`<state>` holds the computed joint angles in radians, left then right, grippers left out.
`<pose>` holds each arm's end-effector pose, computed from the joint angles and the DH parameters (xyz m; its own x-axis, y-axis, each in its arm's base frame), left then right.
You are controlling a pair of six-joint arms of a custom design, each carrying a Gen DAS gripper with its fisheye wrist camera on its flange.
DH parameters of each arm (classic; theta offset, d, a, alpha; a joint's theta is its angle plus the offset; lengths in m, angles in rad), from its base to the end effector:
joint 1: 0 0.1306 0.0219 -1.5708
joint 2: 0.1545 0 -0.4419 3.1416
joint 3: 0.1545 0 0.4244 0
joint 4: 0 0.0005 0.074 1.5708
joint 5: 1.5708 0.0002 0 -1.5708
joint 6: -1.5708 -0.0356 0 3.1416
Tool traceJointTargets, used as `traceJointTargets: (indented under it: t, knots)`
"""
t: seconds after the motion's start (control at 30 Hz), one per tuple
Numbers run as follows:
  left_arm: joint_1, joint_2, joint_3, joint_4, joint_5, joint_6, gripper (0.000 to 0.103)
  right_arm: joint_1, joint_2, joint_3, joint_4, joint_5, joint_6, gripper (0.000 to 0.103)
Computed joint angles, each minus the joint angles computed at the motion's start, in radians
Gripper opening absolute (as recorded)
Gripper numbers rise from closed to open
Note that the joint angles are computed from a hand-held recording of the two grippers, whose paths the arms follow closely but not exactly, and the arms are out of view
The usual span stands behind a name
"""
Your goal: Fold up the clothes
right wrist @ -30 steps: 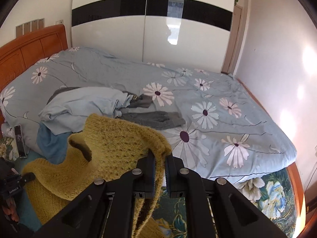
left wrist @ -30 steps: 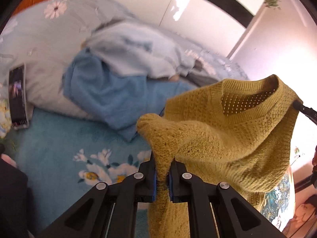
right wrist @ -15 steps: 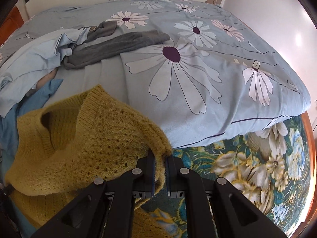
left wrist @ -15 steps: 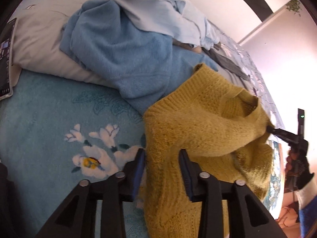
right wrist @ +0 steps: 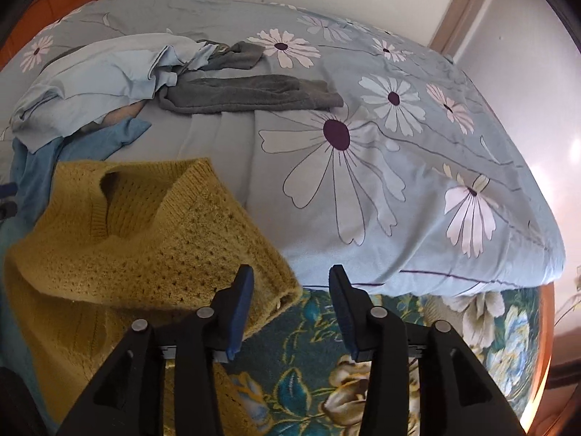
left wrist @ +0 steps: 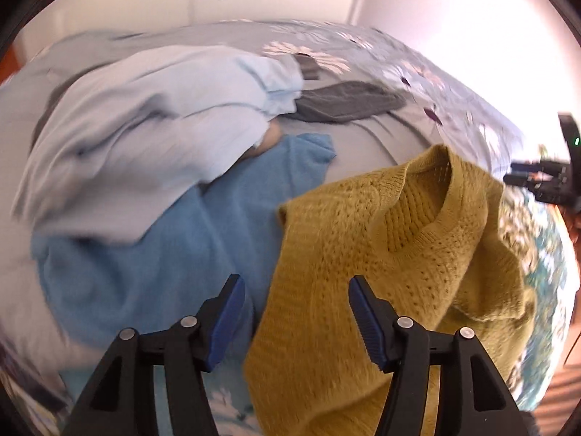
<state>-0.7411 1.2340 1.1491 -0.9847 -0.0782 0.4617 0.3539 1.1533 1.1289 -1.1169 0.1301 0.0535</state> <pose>0.3092 -0.2799 0.4331 -0.8667 0.1912 -0.4607 0.2896 0.9449 -0.1527 0.3551 0.1257 0.4475 -0.8360 -0.3654 -0.4095 -0.3381 0.9306 -0.1401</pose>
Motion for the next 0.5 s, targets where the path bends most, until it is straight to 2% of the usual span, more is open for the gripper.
traceJointTargets:
  t: [0.07, 0.2, 0.37, 0.5]
  knots:
    - [0.006, 0.055, 0.045, -0.012, 0.005, -0.085, 0.065, -0.015, 0.013, 0.012, 0.002, -0.031, 0.048, 0.056]
    - [0.014, 0.147, 0.101, -0.019, 0.015, -0.205, 0.066, -0.026, 0.068, 0.027, -0.010, -0.110, 0.102, 0.056]
    - [0.050, 0.233, 0.148, -0.047, 0.110, -0.249, 0.067, -0.022, 0.131, 0.030, -0.011, -0.142, 0.125, 0.056]
    - [0.048, 0.243, 0.151, -0.040, 0.107, -0.274, 0.067, -0.019, 0.150, 0.032, -0.006, -0.169, 0.111, 0.056]
